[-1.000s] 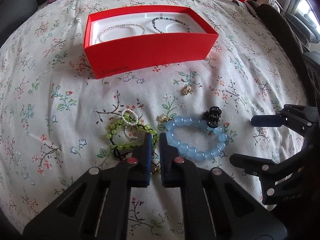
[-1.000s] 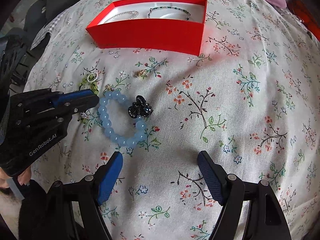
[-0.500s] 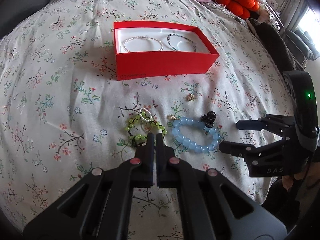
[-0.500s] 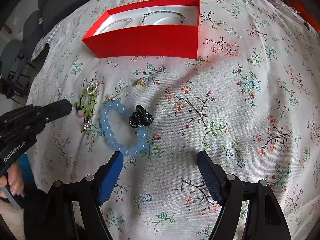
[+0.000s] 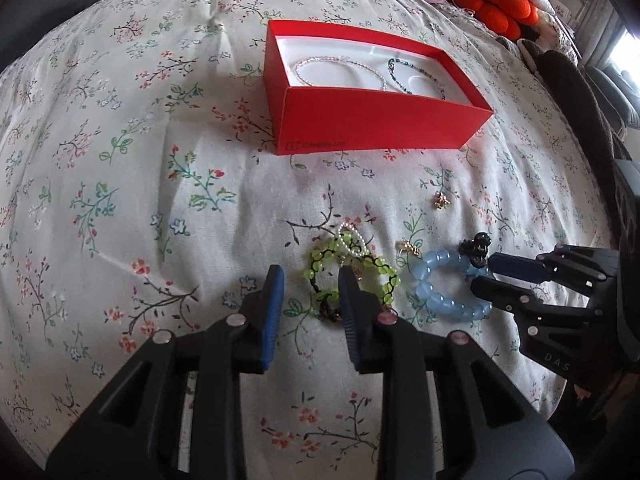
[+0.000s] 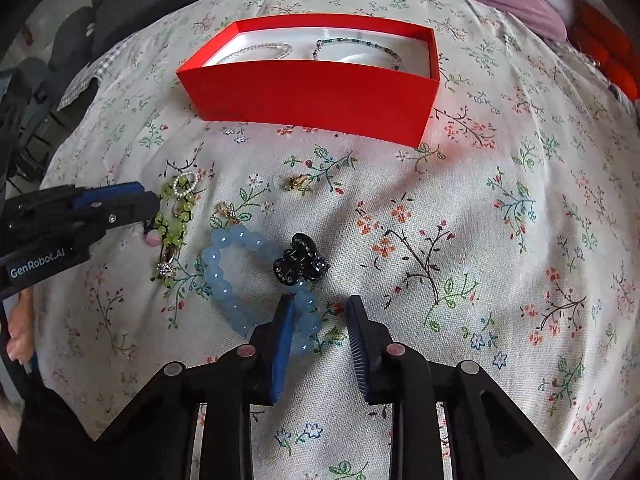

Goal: Organize jewelry
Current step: 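Close left gripper on green bead bracelet while right gripper grasps light blue bracelet, then lift both bracelets and lower them into the red box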

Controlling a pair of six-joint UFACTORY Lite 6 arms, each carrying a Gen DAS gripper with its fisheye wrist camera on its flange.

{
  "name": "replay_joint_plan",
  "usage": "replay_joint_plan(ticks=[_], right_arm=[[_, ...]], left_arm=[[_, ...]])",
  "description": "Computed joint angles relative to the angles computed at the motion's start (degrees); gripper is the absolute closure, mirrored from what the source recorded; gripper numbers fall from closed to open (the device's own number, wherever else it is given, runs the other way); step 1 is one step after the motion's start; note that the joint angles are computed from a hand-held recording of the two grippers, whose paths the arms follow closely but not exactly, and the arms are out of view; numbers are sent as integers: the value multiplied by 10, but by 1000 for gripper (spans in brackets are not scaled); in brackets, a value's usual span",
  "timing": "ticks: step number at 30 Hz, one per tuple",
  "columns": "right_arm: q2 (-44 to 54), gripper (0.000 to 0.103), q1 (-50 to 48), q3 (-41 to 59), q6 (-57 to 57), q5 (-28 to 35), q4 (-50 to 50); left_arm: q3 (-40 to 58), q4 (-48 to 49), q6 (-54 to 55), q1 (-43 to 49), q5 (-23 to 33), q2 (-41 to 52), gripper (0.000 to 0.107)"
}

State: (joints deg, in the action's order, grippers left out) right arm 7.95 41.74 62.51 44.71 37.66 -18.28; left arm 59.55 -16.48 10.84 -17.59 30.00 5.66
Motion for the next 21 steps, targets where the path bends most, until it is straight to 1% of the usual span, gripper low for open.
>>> replay_joint_plan(ticks=[5, 6, 7, 8, 9, 10, 14, 15, 21], right_arm=[[29, 80, 36, 24, 26, 21, -63], [36, 85, 40, 30, 24, 22, -65], [37, 90, 41, 32, 21, 23, -65], [42, 91, 42, 38, 18, 23, -63], [41, 91, 42, 38, 13, 23, -60], [45, 91, 42, 43, 9, 22, -56], [10, 91, 30, 20, -20, 12, -16], [-19, 91, 25, -4, -28, 12, -8], [-63, 91, 15, -7, -50, 14, 22]], left_arm=[[5, 131, -113, -49, -18, 21, 77], [6, 141, -122, -53, -16, 22, 78], [8, 138, -121, -54, -15, 23, 83], [8, 132, -117, -53, -13, 24, 88], [12, 129, -115, -53, -8, 26, 96], [14, 126, -113, -51, -3, 26, 98], [9, 93, -91, -34, 15, 12, 100], [6, 77, -79, -25, 20, 5, 101], [-6, 14, -28, 13, 42, -47, 101]])
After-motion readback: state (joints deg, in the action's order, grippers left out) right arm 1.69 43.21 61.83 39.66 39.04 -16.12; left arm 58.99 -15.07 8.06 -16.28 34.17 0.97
